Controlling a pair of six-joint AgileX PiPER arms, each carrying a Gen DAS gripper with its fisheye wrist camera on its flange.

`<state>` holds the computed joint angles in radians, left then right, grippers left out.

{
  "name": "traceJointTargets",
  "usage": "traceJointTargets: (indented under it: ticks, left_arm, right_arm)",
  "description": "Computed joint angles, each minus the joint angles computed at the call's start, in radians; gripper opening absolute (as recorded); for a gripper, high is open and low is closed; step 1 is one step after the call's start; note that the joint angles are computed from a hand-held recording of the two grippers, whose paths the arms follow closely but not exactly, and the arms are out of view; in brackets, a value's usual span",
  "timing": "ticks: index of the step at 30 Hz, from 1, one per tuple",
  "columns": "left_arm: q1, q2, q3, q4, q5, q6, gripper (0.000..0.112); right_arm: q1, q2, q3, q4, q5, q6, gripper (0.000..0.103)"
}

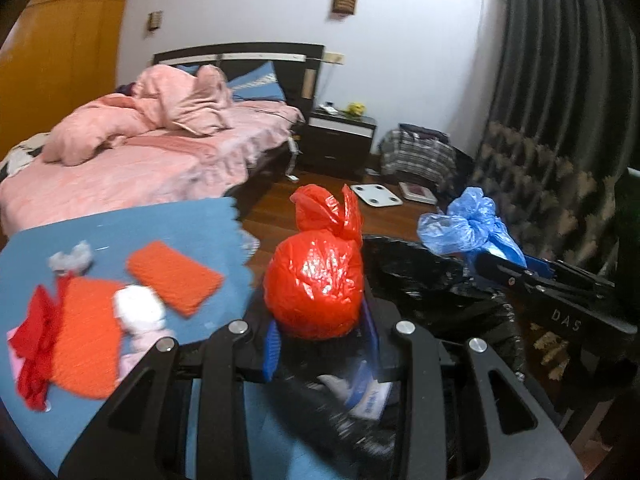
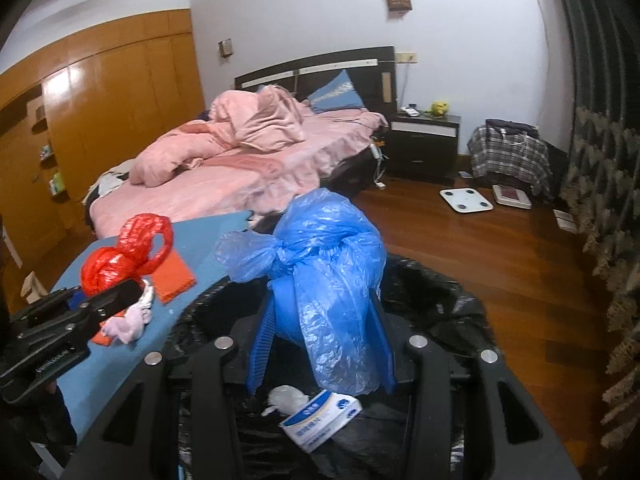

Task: Collect trash
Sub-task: 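Open both tools to drop the bags into the bin, then move both open tools back over the remaining cloths on the table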

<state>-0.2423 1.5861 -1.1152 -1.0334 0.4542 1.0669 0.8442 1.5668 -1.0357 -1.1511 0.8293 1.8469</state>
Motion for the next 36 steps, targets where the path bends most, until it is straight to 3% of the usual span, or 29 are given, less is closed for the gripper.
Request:
traceJointTargets:
  ticks: [4,6,10,14,16,22,27,36]
  left_arm:
    - [-0.042,0.054,-0.049,0.014,0.015,-0.033,0.038]
    - [-0.045,0.069,-0.064,0.010,0.023,-0.039,0.055]
    - [-0.006,0.064,-0.055,-0.008,0.023,-0.016,0.066]
    - [0.056,0.023,-0.005,-0.008,-0.025,0.012,0.081]
    - [0.100,0.003,0.023,-0.008,-0.046,0.027,0.085]
    - [0.242,-0.048,0.103,-0.029,-0.087,0.095,0.086]
    - [0.380,-0.051,0.118,-0.005,-0.098,0.099,0.086]
    - [0.557,-0.011,0.110,0.016,-0.121,0.093,0.086]
  right_arm:
    - [-0.022,-0.016,0.027,0.020,-0.003,-0.005,0.047]
    - [-0.025,-0.018,0.034,0.031,0.016,-0.010,0.060]
    - [-0.024,-0.012,0.030,0.024,0.044,-0.009,0.080]
    - [-0.021,0.007,0.006,0.016,0.056,-0.011,0.097]
    - [-0.011,0.025,-0.015,0.012,0.058,-0.014,0.097]
    - [0.017,0.119,-0.143,0.008,0.010,-0.055,0.097]
    - [0.045,0.259,-0.348,0.033,-0.060,-0.167,0.097]
    - [0.081,0.524,-0.733,0.176,-0.112,-0.426,0.097]
